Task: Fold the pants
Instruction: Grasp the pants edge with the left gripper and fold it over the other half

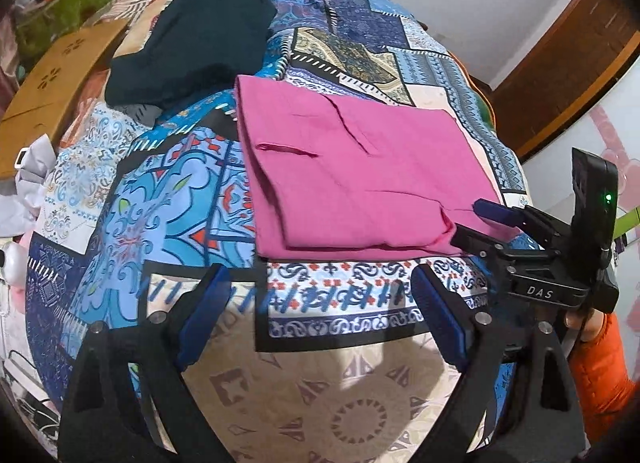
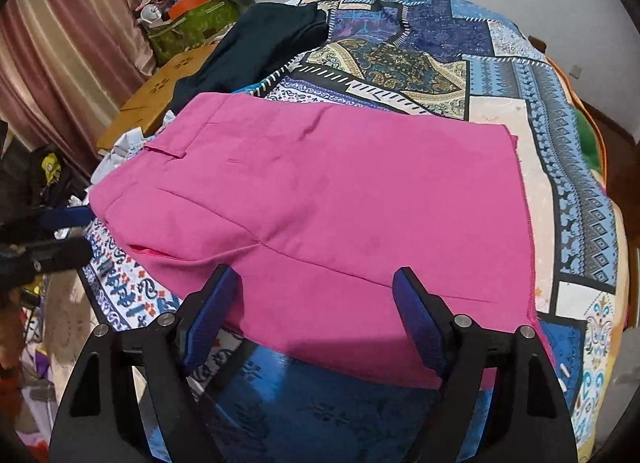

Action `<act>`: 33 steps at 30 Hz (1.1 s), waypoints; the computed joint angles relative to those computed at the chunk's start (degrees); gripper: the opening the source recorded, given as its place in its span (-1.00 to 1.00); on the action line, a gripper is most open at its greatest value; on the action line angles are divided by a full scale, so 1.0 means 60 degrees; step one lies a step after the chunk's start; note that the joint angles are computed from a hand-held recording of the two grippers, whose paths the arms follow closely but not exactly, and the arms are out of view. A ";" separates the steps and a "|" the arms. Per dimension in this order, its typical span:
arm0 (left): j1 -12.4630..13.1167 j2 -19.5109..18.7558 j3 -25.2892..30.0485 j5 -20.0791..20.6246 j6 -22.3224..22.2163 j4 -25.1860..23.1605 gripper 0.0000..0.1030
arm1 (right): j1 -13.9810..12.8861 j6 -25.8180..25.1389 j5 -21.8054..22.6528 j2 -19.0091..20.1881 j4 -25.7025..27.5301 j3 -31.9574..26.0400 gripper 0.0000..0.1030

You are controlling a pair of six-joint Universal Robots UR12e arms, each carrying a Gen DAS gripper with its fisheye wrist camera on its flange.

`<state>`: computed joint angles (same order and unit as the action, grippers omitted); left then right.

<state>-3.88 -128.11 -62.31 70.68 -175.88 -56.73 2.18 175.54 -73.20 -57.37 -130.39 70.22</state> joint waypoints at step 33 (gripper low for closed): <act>-0.0299 -0.0436 0.0358 0.3102 0.0990 0.2133 -0.52 | -0.0304 0.0873 0.0409 -0.0254 -0.0576 0.0490 0.53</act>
